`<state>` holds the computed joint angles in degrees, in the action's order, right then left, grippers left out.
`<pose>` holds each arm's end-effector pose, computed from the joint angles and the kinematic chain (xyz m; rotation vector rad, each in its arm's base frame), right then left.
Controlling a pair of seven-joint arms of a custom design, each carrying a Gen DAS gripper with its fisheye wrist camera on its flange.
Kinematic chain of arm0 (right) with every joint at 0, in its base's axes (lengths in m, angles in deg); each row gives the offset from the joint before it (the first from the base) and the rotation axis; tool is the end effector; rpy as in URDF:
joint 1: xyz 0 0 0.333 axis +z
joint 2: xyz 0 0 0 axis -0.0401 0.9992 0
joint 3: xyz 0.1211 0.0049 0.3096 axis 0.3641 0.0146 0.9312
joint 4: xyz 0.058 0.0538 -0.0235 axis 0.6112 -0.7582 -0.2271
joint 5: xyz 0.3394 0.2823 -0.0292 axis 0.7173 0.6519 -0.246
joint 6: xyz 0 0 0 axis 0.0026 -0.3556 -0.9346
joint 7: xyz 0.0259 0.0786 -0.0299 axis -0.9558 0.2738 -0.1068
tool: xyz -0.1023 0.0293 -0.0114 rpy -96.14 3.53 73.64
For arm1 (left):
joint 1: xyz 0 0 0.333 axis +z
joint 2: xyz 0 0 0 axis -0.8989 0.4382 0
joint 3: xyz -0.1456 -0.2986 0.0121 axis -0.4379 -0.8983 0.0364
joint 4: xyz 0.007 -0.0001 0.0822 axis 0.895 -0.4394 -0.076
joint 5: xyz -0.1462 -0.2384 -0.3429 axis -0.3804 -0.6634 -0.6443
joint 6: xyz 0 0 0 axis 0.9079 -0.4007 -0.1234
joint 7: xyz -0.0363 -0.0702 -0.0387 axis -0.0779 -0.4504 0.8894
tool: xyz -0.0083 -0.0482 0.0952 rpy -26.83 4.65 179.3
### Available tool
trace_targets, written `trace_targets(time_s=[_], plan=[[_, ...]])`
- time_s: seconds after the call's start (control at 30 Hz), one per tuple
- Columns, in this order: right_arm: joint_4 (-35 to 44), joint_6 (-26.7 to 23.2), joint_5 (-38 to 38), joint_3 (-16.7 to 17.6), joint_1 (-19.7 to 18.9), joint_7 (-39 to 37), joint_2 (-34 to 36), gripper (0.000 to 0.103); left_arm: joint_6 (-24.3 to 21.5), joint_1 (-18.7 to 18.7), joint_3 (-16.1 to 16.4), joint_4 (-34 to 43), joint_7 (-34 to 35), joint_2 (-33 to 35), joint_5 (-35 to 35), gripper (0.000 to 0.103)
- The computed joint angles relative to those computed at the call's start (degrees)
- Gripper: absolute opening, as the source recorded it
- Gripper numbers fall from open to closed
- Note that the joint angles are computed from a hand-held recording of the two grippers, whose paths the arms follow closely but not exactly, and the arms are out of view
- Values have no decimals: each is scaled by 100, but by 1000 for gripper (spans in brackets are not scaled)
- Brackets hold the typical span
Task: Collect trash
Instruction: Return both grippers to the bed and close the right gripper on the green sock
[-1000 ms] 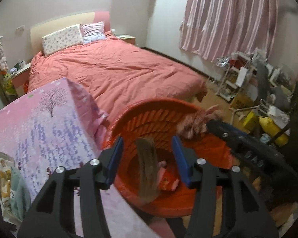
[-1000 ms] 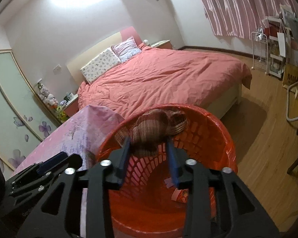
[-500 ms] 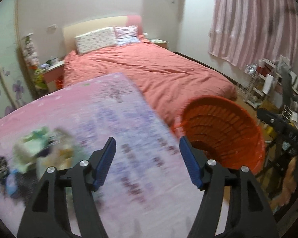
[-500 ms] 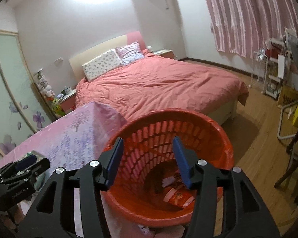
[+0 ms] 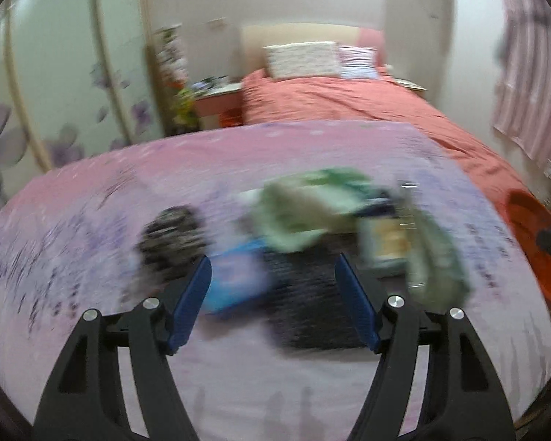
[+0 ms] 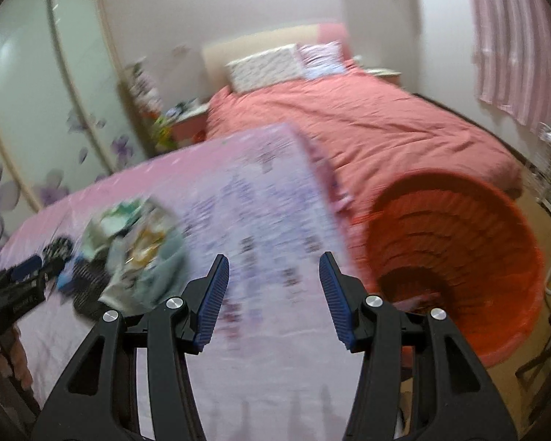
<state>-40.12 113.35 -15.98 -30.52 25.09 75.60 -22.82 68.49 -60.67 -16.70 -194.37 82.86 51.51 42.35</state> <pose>0.5192 0.3022 0.4530 -1.9083 1.2607 -0.2995 0.4084 -0.1364 0.4643 -2.0212 1.2363 -0.4634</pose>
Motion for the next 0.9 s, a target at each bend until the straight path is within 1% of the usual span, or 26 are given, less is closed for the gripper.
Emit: trace_targets(time_s=[0.1, 0.13, 0.2, 0.23, 0.3, 0.37, 0.4, 0.47, 0.5, 0.53, 0.57, 0.63, 0.7, 0.77, 0.83, 0.87, 0.9], plan=[[159, -114, -562, 136, 66, 445, 187, 50, -73, 5, 224, -373, 53, -428, -138, 69], [230, -140, -824, 170, 80, 655, 271, 47, -60, 13, 276, -488, 89, -550, -192, 69], [376, -206, -1550, 185, 99, 1315, 455, 42, 5, 68, 356, -629, 178, -692, -297, 69], [508, -314, -1955, 166, 118, 1686, 592, 38, 41, 86, 369, -712, 211, -772, -351, 69], [613, -419, -2278, 207, 90, 2019, 705, 37, 117, 116, 391, -849, 311, -903, -456, 69], [779, -588, -2785, 166, 116, 2479, 876, 36, 208, 159, 388, -932, 392, -963, -563, 69], [860, -679, -2933, 181, 107, 2589, 961, 35, 252, 176, 369, -955, 416, -973, -620, 69], [880, -682, -3110, 243, 82, 2678, 1037, 25, 406, 238, 335, -979, 443, -929, -701, 68], [809, -507, -3376, 194, 145, 2841, 1025, 20, 460, 248, 319, -996, 465, -931, -747, 67], [774, -493, -3405, 257, 95, 2748, 996, 12, 516, 263, 302, -1003, 486, -920, -788, 66], [730, -488, -3621, 204, 129, 2869, 957, 7, 581, 259, 293, -1008, 506, -911, -842, 65], [653, -464, -4021, 94, 186, 3213, 898, 5, 688, 229, 249, -1027, 532, -910, -950, 63], [571, -440, -4530, -85, 245, 3767, 833, 5, 796, 210, 187, -979, 577, -830, -1032, 62], [507, -461, -5536, -436, 376, 4819, 761, 5, 854, 235, 83, -916, 606, -723, -1042, 62], [529, -585, -6464, -666, 424, 5767, 737, 5, 843, 283, 10, -868, 612, -640, -1026, 61], [532, -644, -6664, -681, 377, 5993, 721, 5, 809, 312, -12, -848, 604, -619, -1014, 61], [509, -642, -6584, -602, 276, 5943, 710, 5, 775, 359, -20, -841, 572, -622, -999, 61]])
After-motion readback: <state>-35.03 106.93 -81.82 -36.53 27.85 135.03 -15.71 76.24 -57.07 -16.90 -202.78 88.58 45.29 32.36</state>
